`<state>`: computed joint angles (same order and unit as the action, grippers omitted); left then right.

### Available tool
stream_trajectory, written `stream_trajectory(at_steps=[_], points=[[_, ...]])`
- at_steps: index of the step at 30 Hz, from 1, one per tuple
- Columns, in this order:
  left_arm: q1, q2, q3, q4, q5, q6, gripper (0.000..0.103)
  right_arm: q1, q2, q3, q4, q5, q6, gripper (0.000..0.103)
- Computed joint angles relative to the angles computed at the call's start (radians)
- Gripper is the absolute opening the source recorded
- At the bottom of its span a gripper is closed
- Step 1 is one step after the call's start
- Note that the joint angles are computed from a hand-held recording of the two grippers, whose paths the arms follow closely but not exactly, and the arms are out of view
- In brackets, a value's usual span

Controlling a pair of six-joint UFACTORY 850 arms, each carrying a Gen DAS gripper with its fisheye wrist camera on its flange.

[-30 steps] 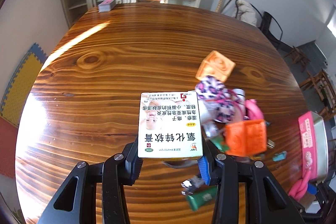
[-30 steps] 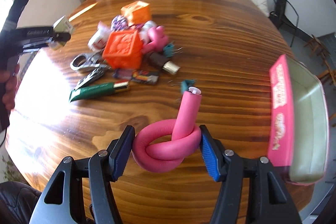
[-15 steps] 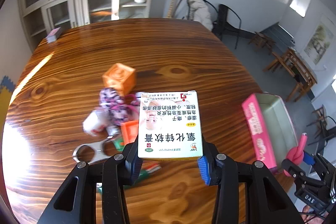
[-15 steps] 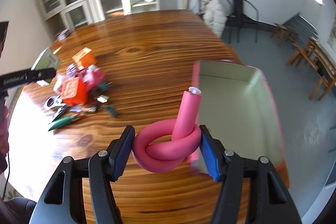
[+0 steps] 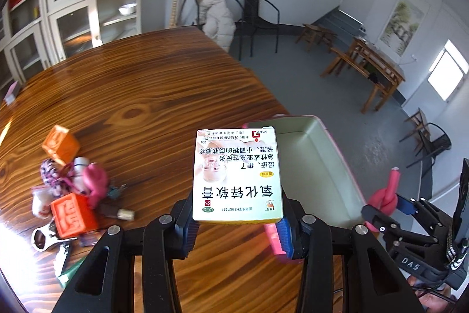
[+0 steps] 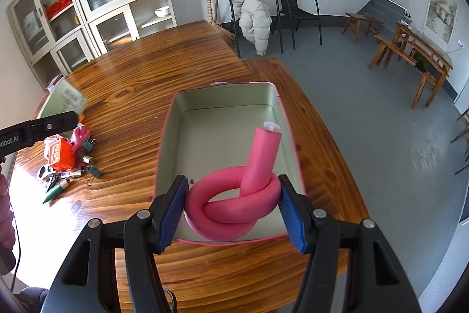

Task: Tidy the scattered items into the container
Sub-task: 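Carry the box with the left tool into the tray while the right tool drops the pink tube there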

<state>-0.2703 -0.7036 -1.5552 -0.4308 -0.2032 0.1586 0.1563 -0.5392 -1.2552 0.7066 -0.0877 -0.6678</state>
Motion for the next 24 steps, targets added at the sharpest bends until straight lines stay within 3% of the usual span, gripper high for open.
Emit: stream_trajectory(at_steps=[4, 10, 11, 13, 14, 15, 16, 24], points=[[-0.031, -0.053, -0.087, 0.034, -0.026, -0.033, 0.046, -0.027, -0.02, -0.027, 0.169, -0.03, -0.202, 0.065], [-0.06, -0.104, -0.175, 0.06, -0.058, -0.065, 0.047, -0.053, -0.052, -0.07, 0.261, -0.075, -0.341, 0.066], [-0.063, -0.11, -0.184, 0.056, -0.066, -0.063, 0.049, -0.058, -0.057, -0.078, 0.28, -0.082, -0.368, 0.066], [-0.072, -0.12, -0.205, 0.12, -0.074, -0.128, 0.088, -0.07, -0.068, -0.093, 0.329, -0.105, -0.425, 0.067], [-0.078, -0.12, -0.204, 0.176, -0.059, -0.186, 0.094, -0.077, -0.075, -0.102, 0.363, -0.126, -0.461, 0.071], [-0.082, -0.115, -0.197, 0.206, -0.043, -0.217, 0.096, -0.082, -0.079, -0.108, 0.386, -0.138, -0.484, 0.08], [-0.084, -0.111, -0.192, 0.198, -0.039, -0.209, 0.095, -0.085, -0.082, -0.111, 0.402, -0.141, -0.5, 0.083], [-0.086, -0.085, -0.145, 0.328, -0.049, -0.384, 0.096, -0.088, -0.101, -0.131, 0.379, -0.167, -0.462, 0.083]])
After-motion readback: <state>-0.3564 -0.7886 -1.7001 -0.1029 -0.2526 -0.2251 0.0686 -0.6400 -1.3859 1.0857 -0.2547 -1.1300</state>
